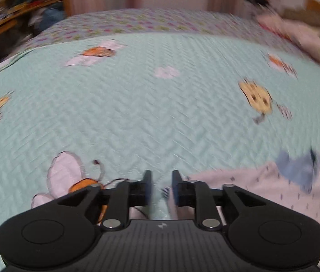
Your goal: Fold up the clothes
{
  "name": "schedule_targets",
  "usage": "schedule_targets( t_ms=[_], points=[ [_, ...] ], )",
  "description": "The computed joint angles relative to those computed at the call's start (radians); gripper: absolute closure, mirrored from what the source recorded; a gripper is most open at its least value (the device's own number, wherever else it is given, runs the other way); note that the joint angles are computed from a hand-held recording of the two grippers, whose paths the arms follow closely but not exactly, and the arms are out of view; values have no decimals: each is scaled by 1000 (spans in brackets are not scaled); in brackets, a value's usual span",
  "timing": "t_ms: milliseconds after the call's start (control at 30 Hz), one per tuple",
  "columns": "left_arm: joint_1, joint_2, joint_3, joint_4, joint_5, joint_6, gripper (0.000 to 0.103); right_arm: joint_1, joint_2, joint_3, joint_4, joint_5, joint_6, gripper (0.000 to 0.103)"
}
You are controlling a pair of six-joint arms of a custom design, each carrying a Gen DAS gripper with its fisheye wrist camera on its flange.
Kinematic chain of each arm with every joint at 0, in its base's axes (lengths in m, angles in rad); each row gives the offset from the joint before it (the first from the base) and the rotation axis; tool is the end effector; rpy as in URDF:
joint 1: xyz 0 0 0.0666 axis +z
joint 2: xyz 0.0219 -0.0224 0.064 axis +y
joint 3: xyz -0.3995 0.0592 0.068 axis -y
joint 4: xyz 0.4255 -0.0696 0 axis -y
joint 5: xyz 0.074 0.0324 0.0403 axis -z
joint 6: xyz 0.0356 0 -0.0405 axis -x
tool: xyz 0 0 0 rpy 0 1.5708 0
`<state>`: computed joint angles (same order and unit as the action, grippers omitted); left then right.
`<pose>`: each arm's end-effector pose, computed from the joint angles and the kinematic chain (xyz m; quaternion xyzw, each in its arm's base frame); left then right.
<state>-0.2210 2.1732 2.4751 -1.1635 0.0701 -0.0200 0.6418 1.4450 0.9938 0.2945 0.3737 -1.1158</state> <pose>0.7621 -0.1742 0.4645 0.1247 0.9290 -0.0675 0.3420 0.4309 0.3053 0.3330 0.2927 0.6978 0.4013 0.5160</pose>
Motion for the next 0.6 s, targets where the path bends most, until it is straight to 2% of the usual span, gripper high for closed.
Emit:
schedule_targets(
  t_ms=[33,67,200,267,300,333,367,400,433,467,533,567,600],
  points=[
    [5,-24,-32,24,-8,49,60,0,0,1,-1,0,0,71],
    [13,-62,-84,59,5,103,59,1,0,1,0,1,0,71],
    [50,-196,-259,131,367,229,59,0,0,-1,7,0,0,71],
    [50,-237,-330,140,477,235,55,0,-1,-5,12,-1,-1,71],
    [50,-256,-364,143,531,237,48,0,-1,-5,13,0,-1,71],
    [45,-255,-379,117,516,222,43,1,0,-5,14,1,-1,71],
    [41,-244,-383,85,439,231,45,1,0,-4,13,1,-1,71],
    [36,-234,-392,65,363,247,60,1,0,-4,13,1,-1,71],
    [49,-237,-425,95,373,302,73,2,-1,-3,12,2,-1,71],
    [66,-253,-465,151,408,380,75,3,-1,-2,11,3,-1,71],
    [83,-259,-474,171,458,472,73,3,0,-1,8,3,-1,70],
    [84,-274,-484,190,465,471,72,3,0,0,7,3,-1,70],
    [84,-289,-494,209,472,471,66,3,0,-1,7,3,-1,70]
  ],
)
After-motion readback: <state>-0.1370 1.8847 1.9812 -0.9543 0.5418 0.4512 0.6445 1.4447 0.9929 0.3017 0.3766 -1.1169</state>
